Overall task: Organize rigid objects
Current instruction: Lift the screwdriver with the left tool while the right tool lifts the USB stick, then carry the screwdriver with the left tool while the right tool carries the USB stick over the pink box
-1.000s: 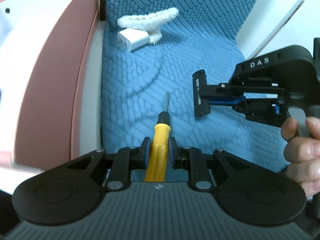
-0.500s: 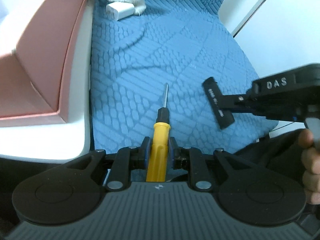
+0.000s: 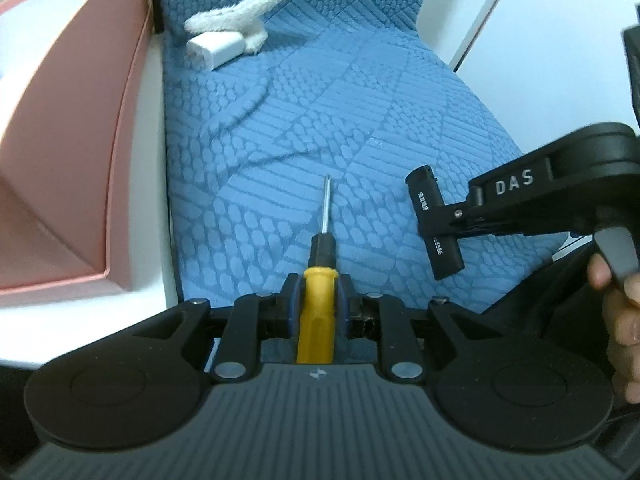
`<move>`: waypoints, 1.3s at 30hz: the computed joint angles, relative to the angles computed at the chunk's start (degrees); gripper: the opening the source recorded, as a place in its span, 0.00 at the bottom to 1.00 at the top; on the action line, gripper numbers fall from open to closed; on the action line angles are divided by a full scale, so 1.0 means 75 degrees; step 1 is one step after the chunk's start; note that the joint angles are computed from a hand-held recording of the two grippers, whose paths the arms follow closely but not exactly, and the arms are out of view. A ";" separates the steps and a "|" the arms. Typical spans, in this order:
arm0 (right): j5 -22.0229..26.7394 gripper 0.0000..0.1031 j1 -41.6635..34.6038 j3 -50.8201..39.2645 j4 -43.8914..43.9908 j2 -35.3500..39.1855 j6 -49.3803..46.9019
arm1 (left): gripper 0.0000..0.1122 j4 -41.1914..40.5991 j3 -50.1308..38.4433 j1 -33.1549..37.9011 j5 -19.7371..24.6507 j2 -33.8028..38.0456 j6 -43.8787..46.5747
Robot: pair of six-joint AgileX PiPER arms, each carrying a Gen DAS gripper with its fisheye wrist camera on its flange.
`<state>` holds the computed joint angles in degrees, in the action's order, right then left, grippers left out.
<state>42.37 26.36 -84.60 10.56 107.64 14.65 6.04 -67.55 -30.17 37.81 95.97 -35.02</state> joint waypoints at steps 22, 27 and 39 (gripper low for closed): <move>0.0074 0.12 0.0501 -0.0214 -0.0909 -0.0028 -0.0173 | 0.20 -0.0379 -0.0290 0.0509 0.0217 -0.0103 0.0062; 0.0169 0.12 0.0635 -0.0260 -0.1042 -0.0092 -0.0061 | 0.20 -0.0607 -0.0361 0.0707 0.0369 -0.0312 0.0131; 0.0604 0.12 0.1151 -0.1149 -0.1375 -0.0299 0.0259 | 0.20 -0.0681 -0.1042 0.1087 0.1027 -0.0756 0.0366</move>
<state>46.90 34.99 -93.21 0.25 105.40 16.60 0.93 -75.37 -22.02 45.51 90.30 -32.27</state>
